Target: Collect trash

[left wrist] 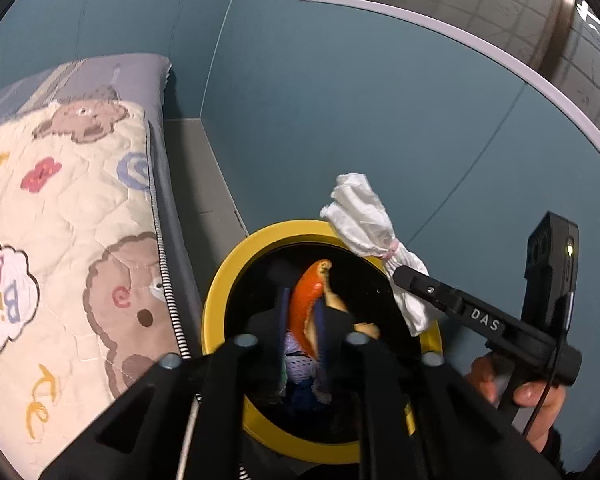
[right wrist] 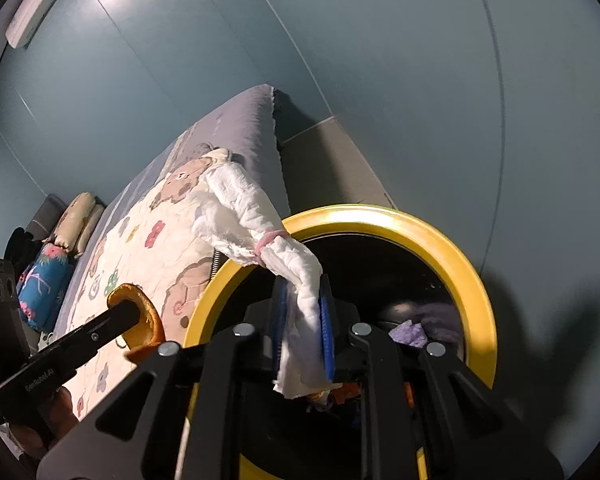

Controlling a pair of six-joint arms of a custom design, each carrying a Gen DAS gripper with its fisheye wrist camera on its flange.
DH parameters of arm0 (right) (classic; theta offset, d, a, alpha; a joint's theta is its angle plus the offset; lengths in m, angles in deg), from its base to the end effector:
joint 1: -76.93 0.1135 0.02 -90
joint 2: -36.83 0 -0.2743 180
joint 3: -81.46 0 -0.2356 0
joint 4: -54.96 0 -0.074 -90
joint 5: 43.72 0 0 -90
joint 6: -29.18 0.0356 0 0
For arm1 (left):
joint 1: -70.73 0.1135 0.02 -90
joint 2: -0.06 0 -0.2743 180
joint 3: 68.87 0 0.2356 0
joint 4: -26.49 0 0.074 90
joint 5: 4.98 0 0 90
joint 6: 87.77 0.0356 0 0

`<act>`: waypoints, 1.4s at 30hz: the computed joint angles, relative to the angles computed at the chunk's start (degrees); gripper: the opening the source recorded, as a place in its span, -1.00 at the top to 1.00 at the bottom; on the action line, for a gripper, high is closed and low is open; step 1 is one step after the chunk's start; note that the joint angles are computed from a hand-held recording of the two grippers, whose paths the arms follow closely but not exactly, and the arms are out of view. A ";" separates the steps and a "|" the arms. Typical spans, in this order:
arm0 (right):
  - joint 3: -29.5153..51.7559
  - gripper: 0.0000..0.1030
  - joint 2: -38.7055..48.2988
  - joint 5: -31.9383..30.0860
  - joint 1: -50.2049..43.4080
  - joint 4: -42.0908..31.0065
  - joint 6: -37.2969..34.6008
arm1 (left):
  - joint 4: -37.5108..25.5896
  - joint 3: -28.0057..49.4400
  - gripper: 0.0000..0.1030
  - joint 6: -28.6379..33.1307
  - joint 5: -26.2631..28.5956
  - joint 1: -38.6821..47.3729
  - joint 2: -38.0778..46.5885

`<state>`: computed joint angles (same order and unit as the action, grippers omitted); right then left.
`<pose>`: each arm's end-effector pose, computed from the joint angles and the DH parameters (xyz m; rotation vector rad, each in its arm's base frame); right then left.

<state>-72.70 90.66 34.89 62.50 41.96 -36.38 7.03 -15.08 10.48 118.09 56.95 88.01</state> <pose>0.1454 -0.0302 0.1529 0.6629 2.1913 0.3182 0.2544 -0.0824 0.1717 0.6983 2.3445 -0.7606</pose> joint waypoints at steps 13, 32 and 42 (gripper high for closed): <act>2.59 0.02 -5.83 5.96 6.76 -7.68 4.80 | -6.48 -0.63 -0.21 4.95 7.94 16.08 -4.23; 21.15 -0.84 20.70 37.38 64.54 -4.59 29.87 | -30.07 6.28 -0.84 41.99 19.99 67.19 -2.13; 39.18 -0.84 32.61 65.93 89.53 -27.96 47.80 | -45.25 13.23 -0.84 63.85 29.54 90.20 1.26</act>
